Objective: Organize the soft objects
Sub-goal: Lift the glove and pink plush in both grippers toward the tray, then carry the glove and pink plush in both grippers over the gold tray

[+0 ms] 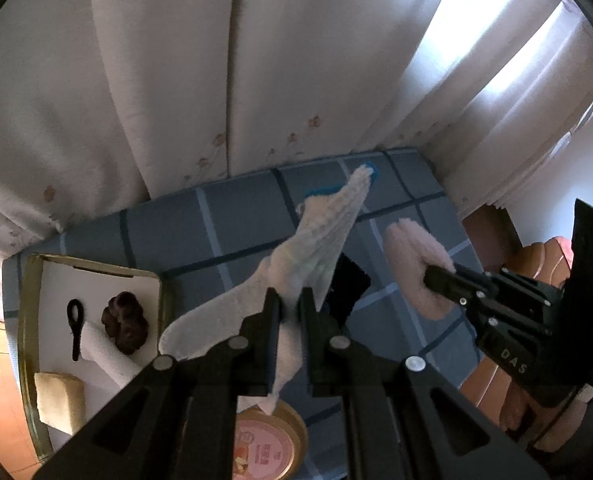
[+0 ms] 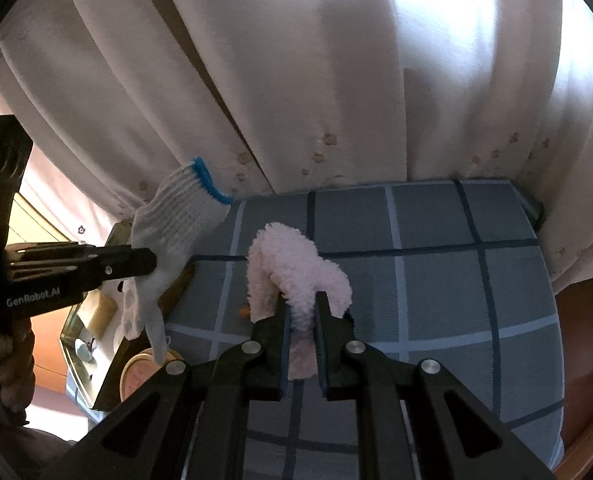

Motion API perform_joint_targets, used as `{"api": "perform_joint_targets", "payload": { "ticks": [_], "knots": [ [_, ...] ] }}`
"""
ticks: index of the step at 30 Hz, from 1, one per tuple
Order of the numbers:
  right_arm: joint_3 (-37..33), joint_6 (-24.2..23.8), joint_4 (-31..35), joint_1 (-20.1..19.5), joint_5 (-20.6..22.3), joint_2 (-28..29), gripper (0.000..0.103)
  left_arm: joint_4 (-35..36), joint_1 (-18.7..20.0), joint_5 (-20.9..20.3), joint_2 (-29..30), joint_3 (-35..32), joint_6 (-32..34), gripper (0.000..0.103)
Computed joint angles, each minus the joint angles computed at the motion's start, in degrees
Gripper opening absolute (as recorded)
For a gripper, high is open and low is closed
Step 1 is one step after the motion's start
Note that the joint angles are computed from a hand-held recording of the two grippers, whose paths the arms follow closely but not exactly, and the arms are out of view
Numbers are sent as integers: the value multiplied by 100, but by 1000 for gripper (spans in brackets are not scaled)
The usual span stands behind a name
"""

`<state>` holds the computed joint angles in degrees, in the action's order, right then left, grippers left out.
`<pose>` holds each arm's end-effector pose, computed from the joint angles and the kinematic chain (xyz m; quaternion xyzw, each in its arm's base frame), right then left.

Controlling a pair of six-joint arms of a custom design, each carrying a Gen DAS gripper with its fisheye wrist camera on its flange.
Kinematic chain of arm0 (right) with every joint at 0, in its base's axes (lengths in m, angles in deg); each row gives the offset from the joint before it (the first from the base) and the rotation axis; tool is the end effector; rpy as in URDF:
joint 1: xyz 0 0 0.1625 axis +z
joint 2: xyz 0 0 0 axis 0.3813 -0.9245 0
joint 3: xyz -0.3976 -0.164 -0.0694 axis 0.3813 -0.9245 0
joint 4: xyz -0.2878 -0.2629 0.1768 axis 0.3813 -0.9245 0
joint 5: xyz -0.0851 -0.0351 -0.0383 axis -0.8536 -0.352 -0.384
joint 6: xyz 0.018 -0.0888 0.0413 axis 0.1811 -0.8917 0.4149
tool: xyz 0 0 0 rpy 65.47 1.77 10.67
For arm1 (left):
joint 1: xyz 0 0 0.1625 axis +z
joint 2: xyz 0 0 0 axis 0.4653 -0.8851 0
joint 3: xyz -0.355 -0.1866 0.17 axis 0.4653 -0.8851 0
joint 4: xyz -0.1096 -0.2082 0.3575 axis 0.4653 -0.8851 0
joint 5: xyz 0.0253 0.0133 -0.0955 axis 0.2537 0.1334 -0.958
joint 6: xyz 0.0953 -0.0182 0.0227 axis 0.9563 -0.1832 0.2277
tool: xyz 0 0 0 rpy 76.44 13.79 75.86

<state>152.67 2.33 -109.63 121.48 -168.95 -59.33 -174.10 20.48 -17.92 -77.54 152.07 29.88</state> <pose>0.4577 -0.2663 0.0495 -0.0660 -0.8944 0.3545 0.2646 -0.1452 -0.4122 0.3937 0.4034 0.8972 0.0052 0.1793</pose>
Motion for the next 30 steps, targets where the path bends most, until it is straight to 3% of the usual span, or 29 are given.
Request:
{"api": "perform_joint_targets", "payload": {
  "ticks": [30],
  "knots": [
    [-720, -706, -117, -14, -15, 464, 12, 54, 261, 49, -75, -393, 374, 7]
  ]
}}
